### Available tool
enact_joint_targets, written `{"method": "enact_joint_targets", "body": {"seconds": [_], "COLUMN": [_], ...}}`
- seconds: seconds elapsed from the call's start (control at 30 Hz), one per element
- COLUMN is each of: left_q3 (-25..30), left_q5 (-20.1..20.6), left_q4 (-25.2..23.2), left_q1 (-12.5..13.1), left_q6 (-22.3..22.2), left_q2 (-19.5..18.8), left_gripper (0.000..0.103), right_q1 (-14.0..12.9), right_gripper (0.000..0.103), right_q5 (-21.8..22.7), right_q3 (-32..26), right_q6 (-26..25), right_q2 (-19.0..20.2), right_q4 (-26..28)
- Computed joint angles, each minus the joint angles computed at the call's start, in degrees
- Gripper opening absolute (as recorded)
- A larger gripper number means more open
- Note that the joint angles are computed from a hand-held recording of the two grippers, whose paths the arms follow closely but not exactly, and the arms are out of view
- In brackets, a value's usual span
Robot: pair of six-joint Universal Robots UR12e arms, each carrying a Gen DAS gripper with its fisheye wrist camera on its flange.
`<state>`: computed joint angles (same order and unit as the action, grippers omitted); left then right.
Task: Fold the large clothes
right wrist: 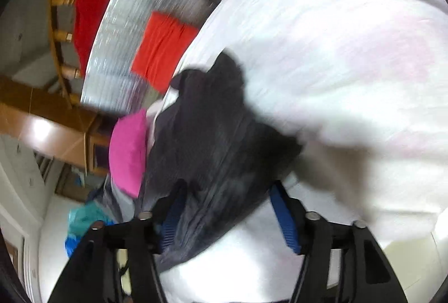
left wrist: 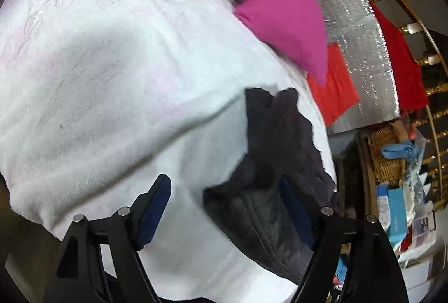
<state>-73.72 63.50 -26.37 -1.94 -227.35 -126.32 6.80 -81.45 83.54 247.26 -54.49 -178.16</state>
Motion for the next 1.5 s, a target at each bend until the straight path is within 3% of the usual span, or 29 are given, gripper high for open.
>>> {"method": "enact_joint_targets", "body": {"seconds": [0.1,0.17,0.23,0.27,0.33,0.4,0.57,0.67,0.77,0.83,0.97,1.03,1.1,1.23,1.37,1.5], "left_q3": [2.23,3.26,3.28,3.73,4.85,6.23,7.05,7.35,8.31,8.11,7.53,7.49,7.35,8.48,10.19,12.39], "left_q5": [-1.39,-1.69,-0.41,0.48,0.92,3.29,3.68,4.47,4.84,8.26,18.41,23.56,26.12,25.48,24.76,24.08], "left_q4": [-2.72,-3.22,-3.33,-3.24,-3.97,-6.71,-8.82,-10.04,-11.97,-11.93,-10.23,-9.18,-7.81,-10.07,-13.44,-17.47], "left_q1": [-0.29,-0.63,-0.95,-1.2,-1.41,-1.67,-1.75,-1.94,-2.02,-2.53,-4.4,-5.56,-6.59,-8.0,-9.49,-10.45], "left_q6": [1.81,2.1,2.31,2.69,4.66,6.47,6.9,8.3,8.76,10.64,17.16,20.78,24.21,28.9,34.34,35.7], "left_q2": [-1.61,-2.54,-2.57,-2.76,-3.05,-3.15,-3.89,-3.7,-3.43,-2.42,-0.15,0.54,1.02,1.17,0.68,-0.43], "left_gripper": [0.08,0.08,0.079,0.075,0.061,0.061,0.063,0.063,0.062,0.064,0.077,0.08,0.082,0.084,0.084,0.084], "right_q1": [-0.96,-1.25,-1.65,-1.62,-1.18,-0.42,0.06,-0.13,-0.45,-0.29,0.86,1.14,1.76,2.73,3.62,3.95], "right_gripper": [0.07,0.069,0.051,0.048,0.032,0.031,0.031,0.03,0.038,0.054,0.06,0.064,0.064,0.064,0.047,0.045], "right_q5": [-0.29,1.11,2.76,2.63,0.95,-1.78,-4.14,-3.08,-2.5,-4.18,-12.14,-13.79,-14.15,-10.93,-7.56,-4.63], "right_q3": [1.3,0.07,-0.05,-0.27,-1.19,-2.02,-3.25,-2.41,-1.66,-0.79,0.72,1.01,0.52,-2.31,-5.98,-9.76], "right_q6": [3.75,4.1,4.13,3.23,-0.92,-4.61,-5.84,-4.61,-5.32,-5.28,-8.56,-9.9,-12.13,-17.01,-19.79,-20.08], "right_q2": [0.03,0.9,1.54,1.43,0.85,0.36,0.65,0.99,-0.31,-1.36,-3.88,-4.63,-4.73,-3.58,-1.73,0.68], "right_q4": [-2.95,-1.59,-3.18,-2.18,0.4,1.43,8.82,6.52,8.15,7.44,5.97,4.18,2.15,2.62,7.67,12.92]}}
